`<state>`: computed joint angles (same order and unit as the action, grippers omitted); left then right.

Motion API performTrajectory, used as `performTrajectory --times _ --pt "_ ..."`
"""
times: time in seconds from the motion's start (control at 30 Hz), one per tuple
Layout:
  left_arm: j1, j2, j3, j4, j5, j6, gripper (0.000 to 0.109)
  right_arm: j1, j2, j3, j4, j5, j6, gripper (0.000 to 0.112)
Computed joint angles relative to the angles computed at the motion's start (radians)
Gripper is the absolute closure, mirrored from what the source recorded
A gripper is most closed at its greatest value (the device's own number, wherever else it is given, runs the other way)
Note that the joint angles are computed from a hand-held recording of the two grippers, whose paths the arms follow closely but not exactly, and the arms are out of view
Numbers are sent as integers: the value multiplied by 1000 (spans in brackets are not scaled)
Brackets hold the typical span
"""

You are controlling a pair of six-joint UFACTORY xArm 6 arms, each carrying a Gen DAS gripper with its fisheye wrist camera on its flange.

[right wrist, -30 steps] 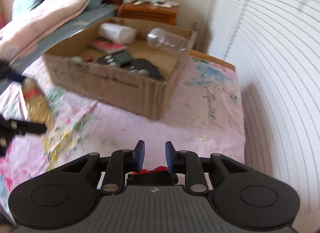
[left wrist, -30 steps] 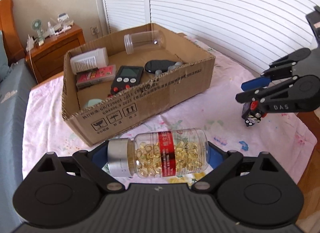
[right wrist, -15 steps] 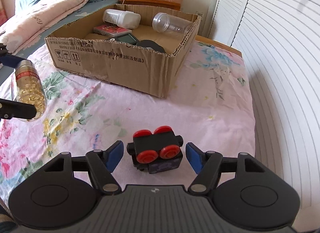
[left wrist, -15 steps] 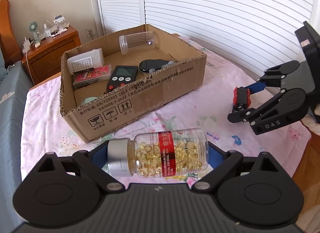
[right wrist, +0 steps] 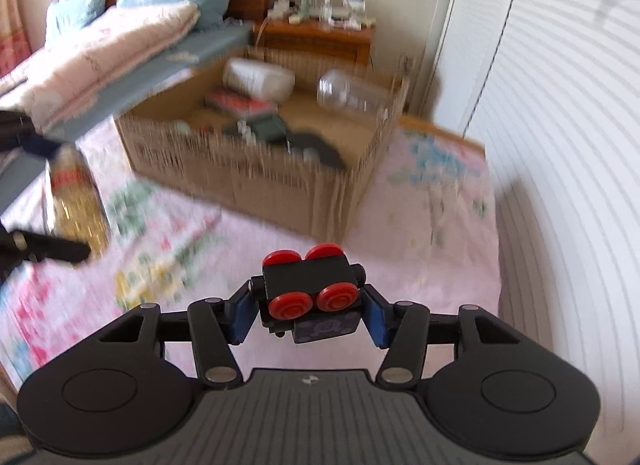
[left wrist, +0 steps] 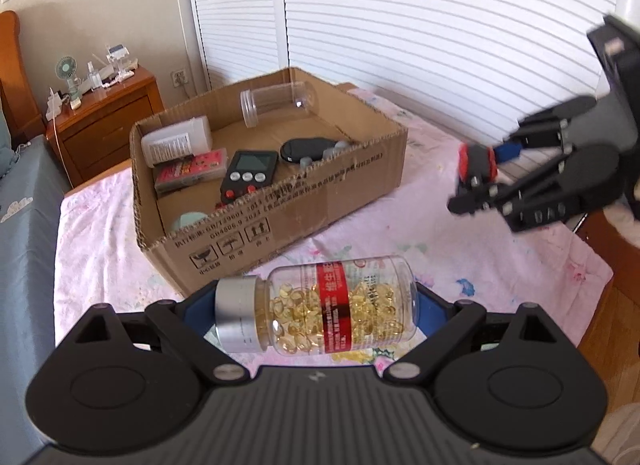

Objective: Organize rigid objects
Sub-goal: 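Carry the capsule bottle and toy robot into the box and release both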

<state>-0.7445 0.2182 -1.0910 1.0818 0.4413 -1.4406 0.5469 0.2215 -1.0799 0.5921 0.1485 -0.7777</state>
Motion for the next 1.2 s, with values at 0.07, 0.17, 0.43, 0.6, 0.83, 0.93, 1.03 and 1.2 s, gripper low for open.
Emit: performTrajectory --times 0.07,0.17,0.43,0.6,0.83,0.93,1.03,1.2 --pt "2 -9 0 8 5 -2 14 2 6 -41 3 5 -4 53" --pt "9 -27 6 20 10 -15 14 4 49 -140 -3 28 3 53" --pt "21 -83 37 54 54 -57 14 -14 346 -606 -341 237 384 53" --pt "26 -105 55 57 73 -63 14 -14 559 -937 -525 431 562 53" --pt "33 -102 52 81 59 -77 14 -1 787 -1287 -634 584 676 44" --pt "36 -98 50 85 53 -82 14 1 739 -1205 -650 526 707 30" --pt "40 -95 47 83 48 -78 14 -3 684 -1121 -632 480 701 22" --pt "41 -85 34 70 51 -58 14 -12 572 -948 -585 397 678 16"
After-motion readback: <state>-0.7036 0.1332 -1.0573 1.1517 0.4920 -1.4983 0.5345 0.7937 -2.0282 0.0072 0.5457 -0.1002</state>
